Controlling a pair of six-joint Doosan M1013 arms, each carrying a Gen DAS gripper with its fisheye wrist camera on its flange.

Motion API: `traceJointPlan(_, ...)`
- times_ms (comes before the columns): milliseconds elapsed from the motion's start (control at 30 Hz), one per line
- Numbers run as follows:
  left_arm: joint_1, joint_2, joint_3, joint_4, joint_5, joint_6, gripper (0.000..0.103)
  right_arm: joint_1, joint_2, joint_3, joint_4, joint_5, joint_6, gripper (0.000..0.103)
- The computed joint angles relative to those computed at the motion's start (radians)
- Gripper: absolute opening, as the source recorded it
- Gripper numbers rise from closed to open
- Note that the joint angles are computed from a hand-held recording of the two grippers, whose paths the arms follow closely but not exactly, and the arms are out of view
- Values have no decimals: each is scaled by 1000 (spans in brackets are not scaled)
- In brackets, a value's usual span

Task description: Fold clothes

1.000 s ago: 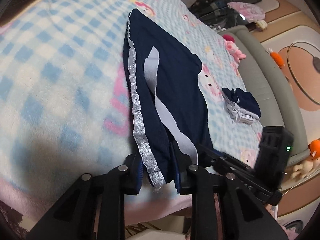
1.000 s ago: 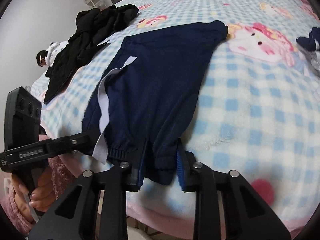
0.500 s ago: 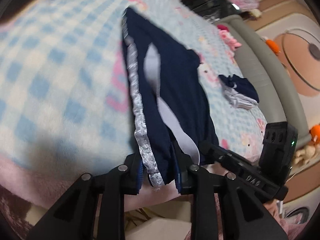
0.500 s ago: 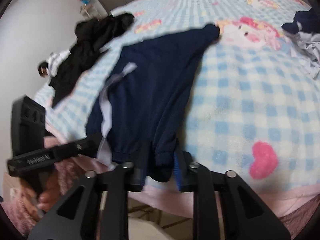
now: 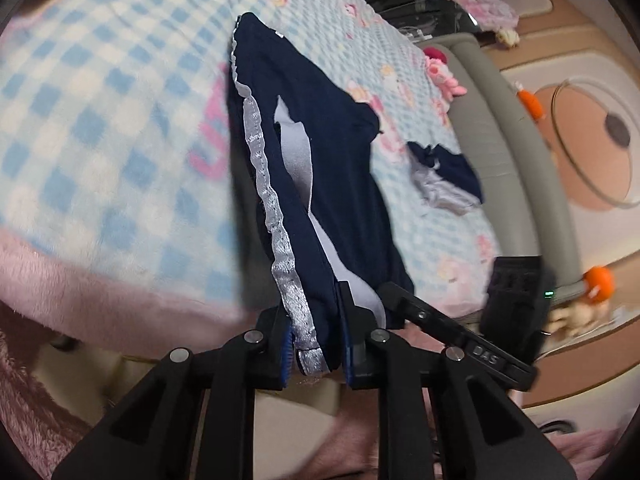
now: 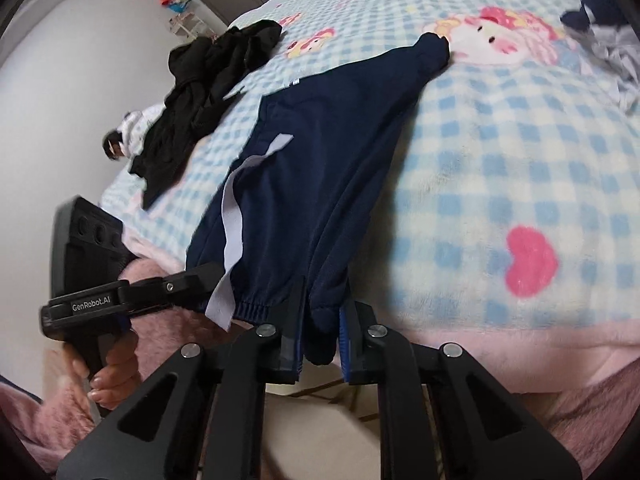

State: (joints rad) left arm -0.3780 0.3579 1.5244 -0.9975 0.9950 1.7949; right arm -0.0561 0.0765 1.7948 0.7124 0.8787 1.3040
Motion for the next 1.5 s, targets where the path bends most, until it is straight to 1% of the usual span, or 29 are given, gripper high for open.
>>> traceJointPlan(67, 12, 22, -39, -42, 28, -14, 19, -18, 22, -28, 63, 18, -27, 14)
traceJointPlan(133, 16, 46, -88, -53, 23, -6, 19, -30, 51, -70, 107, 28, -45, 15)
traceJointPlan(233, 20, 94, -165, -64, 24, -13, 19, -34, 93, -138, 106, 21, -42, 17)
traceJointPlan(267, 24, 116, -194, -79, 26, -24, 19, -28, 108, -165, 83, 6, -27, 21)
traceJointPlan(300, 26, 137, -222, -90, 27, -38, 25, -26, 121, -185, 73, -2, -15, 29)
traceJointPlan(333, 26, 154, -250, -78, 21, -65, 40, -26, 135, -204, 73, -9, -7, 38)
traceJointPlan(367, 26, 171, -277, -70, 11, -69, 47, -25, 149, -224, 73, -15, 2, 41)
traceJointPlan(400, 23, 178, -291, -52, -14, -64, 49, -24, 161, -241, 64, -20, 16, 46)
traceJointPlan(433, 20, 183, -303, -34, -39, -58, 49, -21, 172, -257, 36, -30, 44, 48)
traceJointPlan(500, 19, 170, -285, 2, -109, -11, 49, -23, 176, -266, -7, -55, 80, 52)
traceJointPlan(600, 18, 152, -249, 32, -204, 55, 49, -28, 169, -258, -43, -96, 80, 57)
traceJointPlan(633, 18, 147, -235, 33, -225, 72, 49, -20, 168, -258, -94, -107, 93, 57)
traceJointPlan(700, 13, 151, -237, 81, -221, 78, 47, 1, 168, -259, -221, -113, 119, 57)
traceJointPlan(767, 7, 155, -240, 130, -216, 83, 47, 19, 175, -261, -302, -98, 113, 57)
traceJointPlan(867, -10, 162, -262, 215, -222, 79, 47, 33, 186, -265, -324, -89, 72, 58)
traceJointPlan(900, -15, 166, -272, 233, -225, 85, 47, 38, 193, -270, -328, -95, 63, 61)
traceJointPlan(933, -21, 166, -276, 255, -240, 76, 46, 45, 203, -277, -354, -102, 74, 64)
traceJointPlan(1000, -30, 168, -282, 282, -262, 74, 44, 65, 223, -296, -474, -108, 162, 66)
traceJointPlan(1033, -37, 165, -278, 305, -277, 64, 42, 70, 235, -307, -506, -103, 188, 66)
traceJointPlan(1100, -47, 162, -273, 338, -294, 60, 40, 60, 251, -317, -440, -84, 145, 65)
traceJointPlan(1167, -58, 166, -279, 399, -290, 38, 39, 49, 260, -320, -357, -64, 67, 51)
traceJointPlan(1200, -60, 170, -284, 415, -281, 29, 38, 49, 260, -321, -353, -60, 50, 48)
traceJointPlan(1233, -60, 175, -285, 401, -279, 36, 38, 51, 260, -322, -364, -58, 37, 48)
traceJointPlan(1300, -58, 188, -299, 425, -253, -9, 38, 55, 264, -325, -385, -52, 23, 48)
traceJointPlan(1367, -56, 194, -301, 429, -253, -34, 38, 54, 269, -327, -382, -45, 17, 48)
traceJointPlan(1400, -55, 194, -299, 429, -261, -44, 32, 55, 269, -326, -378, -49, 18, 47)
traceJointPlan(1433, -52, 195, -302, 422, -255, -51, 22, 56, 268, -323, -375, -56, 19, 34)
traceJointPlan(1467, -50, 197, -306, 417, -250, -61, 19, 55, 265, -320, -365, -62, 18, 24)
traceJointPlan(1500, -51, 195, -310, 433, -247, -83, 18, 53, 260, -315, -347, -69, 14, 18)
